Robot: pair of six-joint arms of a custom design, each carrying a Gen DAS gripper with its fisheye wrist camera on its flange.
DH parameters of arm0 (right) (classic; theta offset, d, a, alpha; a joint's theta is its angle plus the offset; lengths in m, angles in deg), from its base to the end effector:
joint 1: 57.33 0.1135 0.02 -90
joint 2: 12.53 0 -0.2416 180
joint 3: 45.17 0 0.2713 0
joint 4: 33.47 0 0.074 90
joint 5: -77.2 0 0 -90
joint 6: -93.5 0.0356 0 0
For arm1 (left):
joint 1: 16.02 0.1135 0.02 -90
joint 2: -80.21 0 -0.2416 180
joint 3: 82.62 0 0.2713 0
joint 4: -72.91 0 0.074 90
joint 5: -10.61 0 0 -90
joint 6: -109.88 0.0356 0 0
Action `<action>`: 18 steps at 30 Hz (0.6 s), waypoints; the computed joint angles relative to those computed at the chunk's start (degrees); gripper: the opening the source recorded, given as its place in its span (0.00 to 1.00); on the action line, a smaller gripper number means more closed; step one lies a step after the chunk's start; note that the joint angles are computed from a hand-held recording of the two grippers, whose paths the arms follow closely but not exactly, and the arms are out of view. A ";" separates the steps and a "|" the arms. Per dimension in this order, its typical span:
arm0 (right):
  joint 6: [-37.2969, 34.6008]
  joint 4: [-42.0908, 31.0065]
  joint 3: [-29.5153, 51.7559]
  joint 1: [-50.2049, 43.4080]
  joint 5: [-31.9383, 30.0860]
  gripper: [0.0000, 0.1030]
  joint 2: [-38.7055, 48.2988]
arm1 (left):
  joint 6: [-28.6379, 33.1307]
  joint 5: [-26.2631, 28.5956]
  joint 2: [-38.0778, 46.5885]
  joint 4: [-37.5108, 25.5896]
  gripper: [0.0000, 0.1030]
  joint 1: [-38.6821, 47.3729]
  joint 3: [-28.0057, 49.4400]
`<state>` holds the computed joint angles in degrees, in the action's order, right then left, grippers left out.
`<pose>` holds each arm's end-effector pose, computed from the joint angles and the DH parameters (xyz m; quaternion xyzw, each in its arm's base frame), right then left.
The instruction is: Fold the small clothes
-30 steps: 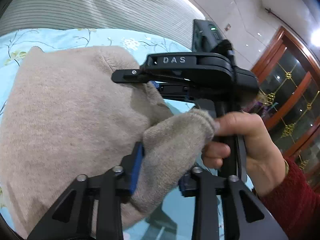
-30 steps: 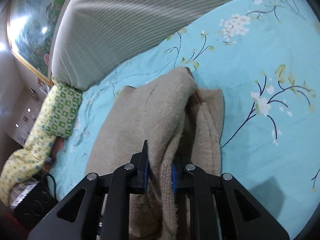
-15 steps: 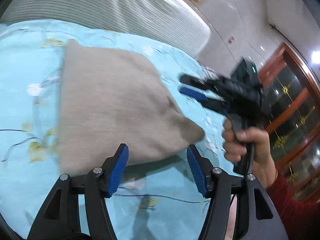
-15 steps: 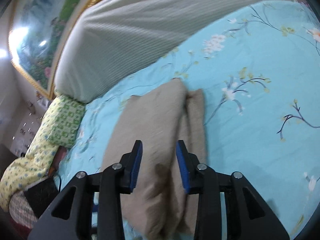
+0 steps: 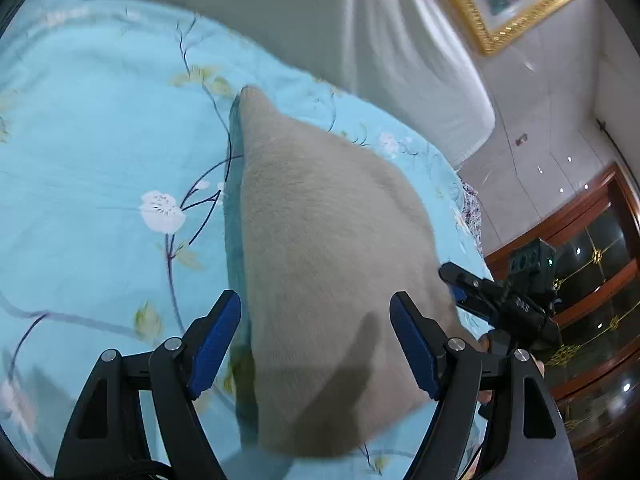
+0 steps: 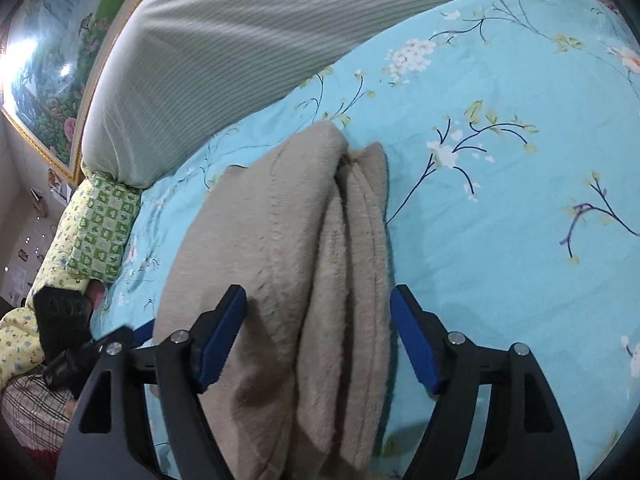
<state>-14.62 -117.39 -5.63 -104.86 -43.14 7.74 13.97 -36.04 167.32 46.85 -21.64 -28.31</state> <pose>0.0769 -0.0574 0.1921 0.1835 0.9254 0.0997 0.3164 0.2837 -0.0525 0.1223 0.0969 0.8954 -0.3790 0.2124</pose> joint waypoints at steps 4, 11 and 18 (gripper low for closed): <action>1.07 5.93 -0.23 2.17 -0.50 0.74 9.28 | -1.96 4.03 12.85 -0.56 0.80 -1.28 8.42; 1.07 14.99 -0.73 3.33 -9.59 0.45 27.02 | -4.97 5.17 18.68 3.76 0.75 -3.08 11.38; 7.41 8.86 -2.64 8.88 -15.34 0.34 13.98 | -5.14 11.30 13.28 5.07 0.53 1.03 6.09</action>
<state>-7.20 -108.52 -8.27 -95.99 -58.48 21.72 8.83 -24.74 180.60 51.92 -20.61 -22.21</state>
